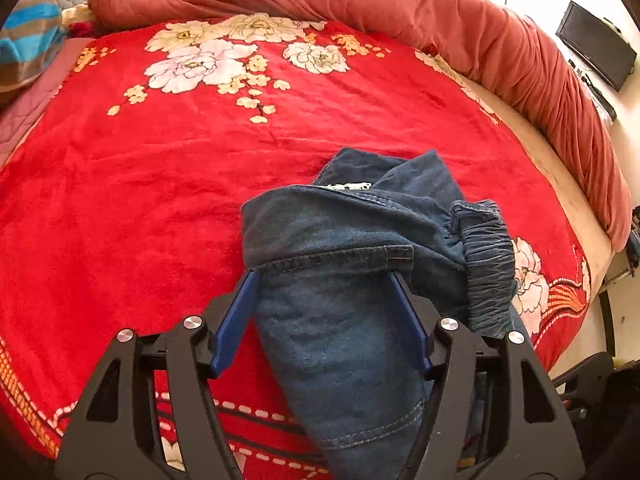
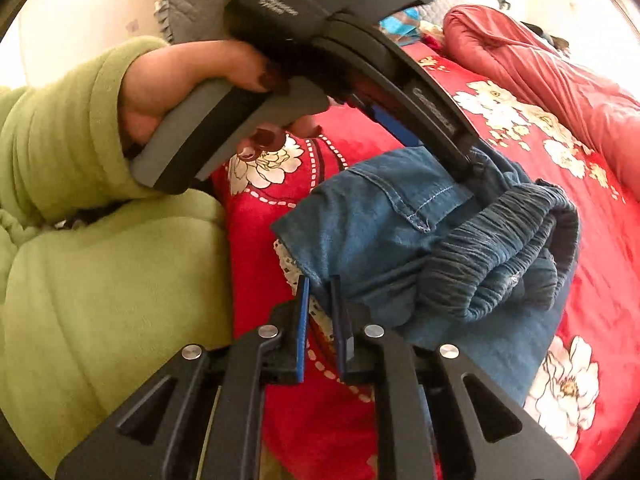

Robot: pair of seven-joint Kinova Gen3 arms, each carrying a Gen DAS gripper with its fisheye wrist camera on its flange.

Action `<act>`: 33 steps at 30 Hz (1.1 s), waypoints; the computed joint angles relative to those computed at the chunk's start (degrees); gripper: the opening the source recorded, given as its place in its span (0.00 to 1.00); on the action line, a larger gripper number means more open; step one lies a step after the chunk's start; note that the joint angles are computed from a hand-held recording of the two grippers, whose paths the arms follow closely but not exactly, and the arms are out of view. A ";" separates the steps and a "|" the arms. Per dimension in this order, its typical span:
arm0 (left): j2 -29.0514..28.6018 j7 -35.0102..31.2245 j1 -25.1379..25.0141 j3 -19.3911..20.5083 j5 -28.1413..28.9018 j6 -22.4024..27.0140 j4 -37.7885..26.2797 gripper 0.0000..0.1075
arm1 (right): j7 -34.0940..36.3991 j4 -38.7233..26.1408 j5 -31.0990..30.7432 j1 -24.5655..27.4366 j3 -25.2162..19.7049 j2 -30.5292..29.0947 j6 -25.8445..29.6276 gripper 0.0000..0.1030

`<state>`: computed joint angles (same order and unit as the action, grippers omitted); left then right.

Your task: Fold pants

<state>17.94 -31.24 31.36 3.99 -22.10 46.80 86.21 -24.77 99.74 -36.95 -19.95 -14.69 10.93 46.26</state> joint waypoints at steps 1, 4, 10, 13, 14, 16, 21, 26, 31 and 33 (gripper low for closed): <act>-0.17 0.66 0.57 -0.23 -0.76 0.19 0.09 0.56 | 0.09 0.00 -0.57 0.36 0.07 -0.06 0.30 0.13; -0.53 1.99 1.48 -0.38 -2.30 0.70 0.31 0.57 | 0.01 -0.57 -2.52 1.74 0.65 -0.31 2.08 0.15; -1.52 3.61 2.34 0.27 -4.23 1.09 1.03 0.58 | 0.27 0.41 -5.34 2.82 1.59 -2.50 2.78 0.17; -1.82 4.17 2.65 0.59 -4.91 1.45 1.03 0.58 | 0.08 0.77 -5.82 2.58 2.03 -3.31 2.48 0.18; -1.88 4.49 2.93 0.64 -5.34 1.73 0.95 0.58 | 0.06 0.84 -6.13 2.51 2.13 -3.46 2.30 0.18; -2.04 5.04 3.44 0.78 -6.19 2.34 0.80 0.59 | 0.35 0.90 -6.84 2.58 2.34 -3.98 2.56 0.22; -2.79 6.97 4.53 1.13 -8.43 3.27 1.09 0.62 | 1.10 1.04 -8.24 2.53 2.93 -5.16 2.89 0.29; -3.55 9.23 5.06 1.62 -9.89 3.72 1.74 0.68 | 1.51 1.60 -9.07 2.03 3.37 -6.43 2.18 0.37; -4.02 10.93 5.67 2.14 -11.67 4.76 1.81 0.69 | 1.91 2.27 -9.72 1.45 3.77 -7.63 1.30 0.45; -4.17 11.69 5.94 2.29 -12.45 5.34 1.84 0.73 | 2.40 2.56 -10.45 1.42 4.06 -8.26 1.13 0.51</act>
